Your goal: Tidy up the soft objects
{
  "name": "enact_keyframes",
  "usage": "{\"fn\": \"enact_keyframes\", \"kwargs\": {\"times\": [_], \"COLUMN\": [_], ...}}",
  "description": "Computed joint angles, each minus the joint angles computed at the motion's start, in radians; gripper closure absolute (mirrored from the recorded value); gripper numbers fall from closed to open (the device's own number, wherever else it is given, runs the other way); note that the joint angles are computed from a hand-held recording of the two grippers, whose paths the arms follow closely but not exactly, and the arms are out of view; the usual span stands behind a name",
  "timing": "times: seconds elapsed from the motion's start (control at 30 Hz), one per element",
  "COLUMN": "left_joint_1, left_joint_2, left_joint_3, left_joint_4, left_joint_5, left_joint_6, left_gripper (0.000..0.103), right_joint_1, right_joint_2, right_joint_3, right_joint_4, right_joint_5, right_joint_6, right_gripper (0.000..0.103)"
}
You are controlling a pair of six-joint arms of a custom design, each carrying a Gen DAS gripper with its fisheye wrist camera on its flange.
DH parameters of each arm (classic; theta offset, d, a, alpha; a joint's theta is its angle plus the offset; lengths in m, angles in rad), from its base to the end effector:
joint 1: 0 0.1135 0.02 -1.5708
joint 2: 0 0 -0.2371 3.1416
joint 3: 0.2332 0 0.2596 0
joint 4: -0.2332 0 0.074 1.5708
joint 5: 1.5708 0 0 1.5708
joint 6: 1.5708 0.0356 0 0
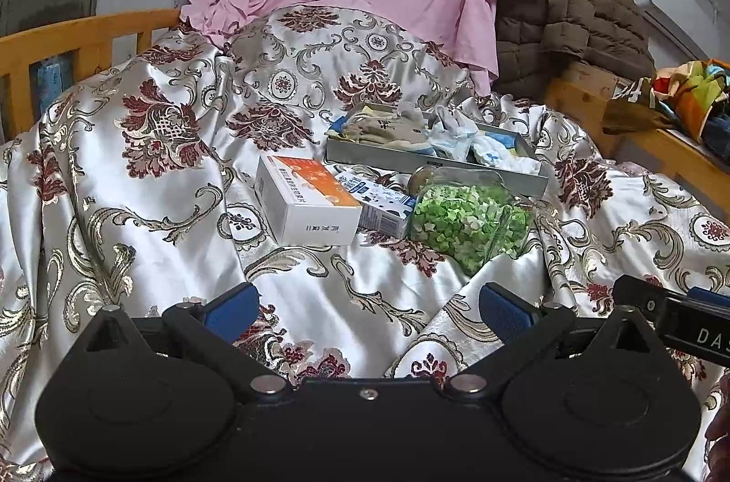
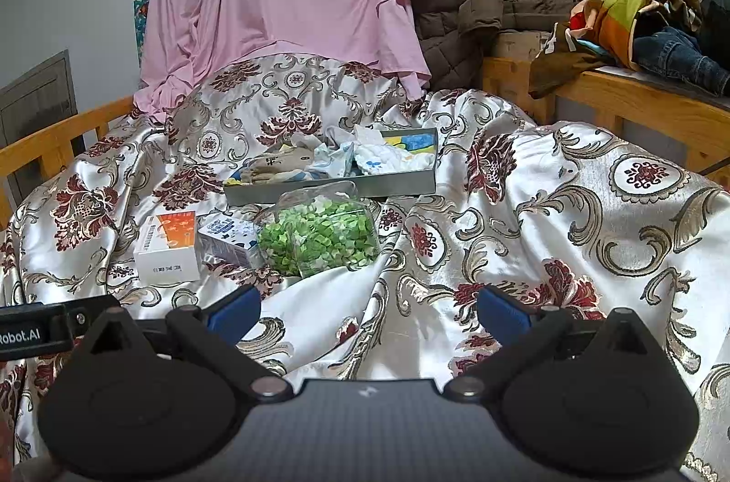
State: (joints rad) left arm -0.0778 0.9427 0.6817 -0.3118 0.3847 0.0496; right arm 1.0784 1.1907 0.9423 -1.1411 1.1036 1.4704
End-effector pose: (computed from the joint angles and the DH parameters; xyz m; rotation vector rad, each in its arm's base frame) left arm 0.2284 -0.0312 0.2401 0.3586 2.0960 -0.4280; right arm 0.1263 0.1681 0.2412 0.5072 1.9707 -0.1887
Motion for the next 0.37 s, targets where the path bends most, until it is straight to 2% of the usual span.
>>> {"fn": "enact_keyframes", "kwargs": {"times": [0.17, 0.37], "left_joint_1": [0.006, -0.012], "left_joint_2": [-0.008, -0.023], "left_joint_3": [-0.007, -0.015], "left_joint_4": [0.006, 0.007], "left_joint_5": [0.016, -0.015], "left_joint_6": [-0.005, 0.011], "left_gripper": [0.001, 0.001], "right_joint_1": [0.0, 0.0], "right_joint_2": [-0.006, -0.003], "right_joint_3": [-0.007, -0.004], "right_joint_4": [0.007, 0.005], "right_joint_5": [-0.003, -0.004], "right_joint_6": [-0.009, -0.007], "right_gripper": [0.0, 0.0]}}
